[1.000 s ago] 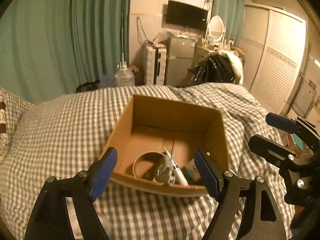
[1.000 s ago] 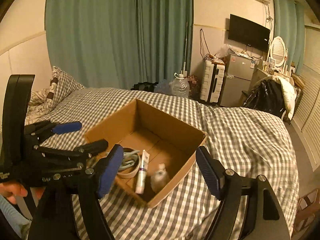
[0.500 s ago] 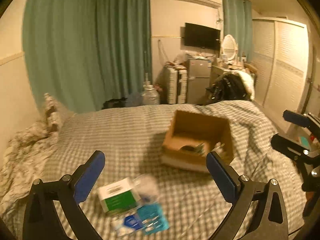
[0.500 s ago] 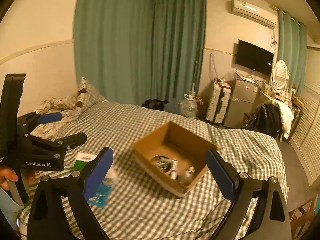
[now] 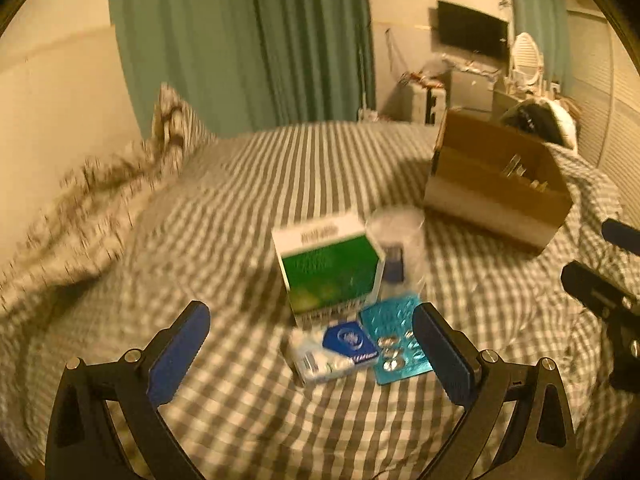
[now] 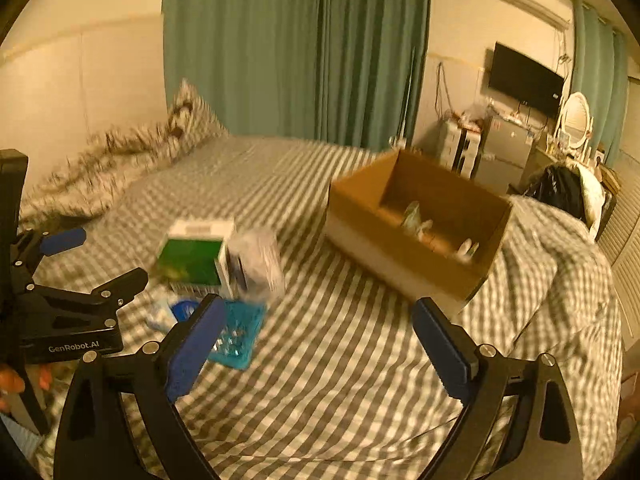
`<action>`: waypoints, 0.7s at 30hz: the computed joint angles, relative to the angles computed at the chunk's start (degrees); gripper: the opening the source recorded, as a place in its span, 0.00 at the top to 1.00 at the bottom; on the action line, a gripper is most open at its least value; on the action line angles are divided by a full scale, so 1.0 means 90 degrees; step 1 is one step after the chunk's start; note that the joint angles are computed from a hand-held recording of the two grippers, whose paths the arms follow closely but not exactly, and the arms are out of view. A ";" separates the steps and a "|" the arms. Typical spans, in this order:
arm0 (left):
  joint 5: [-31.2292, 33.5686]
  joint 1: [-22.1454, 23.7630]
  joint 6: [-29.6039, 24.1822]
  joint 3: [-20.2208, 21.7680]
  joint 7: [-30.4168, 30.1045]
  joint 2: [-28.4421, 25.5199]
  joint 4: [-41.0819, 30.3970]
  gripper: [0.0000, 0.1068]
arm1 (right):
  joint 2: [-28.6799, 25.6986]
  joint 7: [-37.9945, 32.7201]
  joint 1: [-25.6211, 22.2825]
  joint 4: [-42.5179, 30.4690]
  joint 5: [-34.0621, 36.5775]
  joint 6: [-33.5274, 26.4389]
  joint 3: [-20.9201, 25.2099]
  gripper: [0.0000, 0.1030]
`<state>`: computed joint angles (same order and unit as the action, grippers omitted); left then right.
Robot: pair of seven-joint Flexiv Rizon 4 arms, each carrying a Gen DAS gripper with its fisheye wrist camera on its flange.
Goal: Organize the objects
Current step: 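Grasp the tissue pack with the left gripper while the right gripper grasps the blister pack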
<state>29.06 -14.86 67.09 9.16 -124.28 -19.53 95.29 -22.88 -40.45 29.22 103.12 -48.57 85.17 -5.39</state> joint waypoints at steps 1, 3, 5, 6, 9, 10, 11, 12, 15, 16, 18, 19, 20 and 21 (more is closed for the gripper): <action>-0.0077 0.0011 -0.0060 -0.0023 -0.0062 -0.0115 -0.0028 0.04 | -0.0135 -0.0141 -0.0075 -0.0089 0.0150 -0.0083 0.0136 0.08; -0.0404 0.0175 0.0106 -0.0159 0.0062 -0.0323 0.0062 0.04 | -0.0370 -0.0288 -0.0130 -0.0208 0.0391 -0.0135 0.0250 0.08; -0.0370 0.0028 0.0052 -0.0013 -0.0053 -0.0537 -0.0025 0.04 | -0.0594 -0.0568 -0.0215 -0.0370 0.0728 -0.0231 0.0434 0.08; -0.0339 -0.0032 0.0006 0.0037 -0.0048 -0.0633 -0.0082 0.04 | -0.0698 -0.0655 -0.0190 -0.0433 0.0820 -0.0264 0.0420 0.08; -0.0539 -0.0016 -0.0096 -0.0027 0.0226 -0.0855 -0.0169 0.04 | -0.0939 -0.0681 -0.0014 -0.0534 0.0921 -0.0237 0.0170 0.08; -0.0698 0.0047 -0.0099 -0.0101 0.0358 -0.0941 -0.0186 0.04 | -0.1005 -0.0739 -0.0035 -0.0596 0.1041 -0.0249 0.0211 0.08; -0.0830 0.0073 -0.0098 -0.0130 0.0434 -0.1015 -0.0195 0.04 | -0.1068 -0.0823 -0.0095 -0.0634 0.1193 -0.0239 0.0296 0.08; -0.0948 0.0086 -0.0117 -0.0144 0.0504 -0.1099 -0.0241 0.04 | -0.1146 -0.0950 -0.0191 -0.0693 0.1384 -0.0251 0.0439 0.08; -0.1025 -0.0036 -0.0216 0.0035 0.0486 -0.1310 -0.0417 0.04 | -0.1215 -0.1191 -0.0224 -0.0727 0.1706 -0.0333 0.0513 0.08; -0.1103 0.0002 -0.0128 0.0010 0.0525 -0.1315 -0.0373 0.06 | -0.1207 -0.1225 -0.0189 -0.0717 0.1757 -0.0351 0.0480 0.08; -0.1206 0.0014 0.0036 0.0024 0.0554 -0.1269 -0.0268 0.24 | -0.1176 -0.1270 -0.0145 -0.0657 0.1846 -0.0348 0.0428 0.08; -0.1365 0.0104 0.0061 -0.0066 0.0673 -0.1237 -0.0190 0.24 | -0.1162 -0.1308 -0.0144 -0.0663 0.1895 -0.0381 0.0440 0.08; -0.1490 0.0165 0.0114 -0.0122 0.0769 -0.1207 -0.0117 0.24 | -0.1142 -0.1308 -0.0109 -0.0649 0.1920 -0.0409 0.0413 0.08; -0.1588 0.0194 0.0157 -0.0152 0.0843 -0.1158 -0.0038 0.24 | -0.1115 -0.1290 -0.0063 -0.0620 0.1926 -0.0431 0.0374 0.08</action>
<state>14.76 -13.12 68.51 7.79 -116.69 -29.95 94.94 -32.92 -52.05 28.65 97.54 -31.23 81.29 -2.03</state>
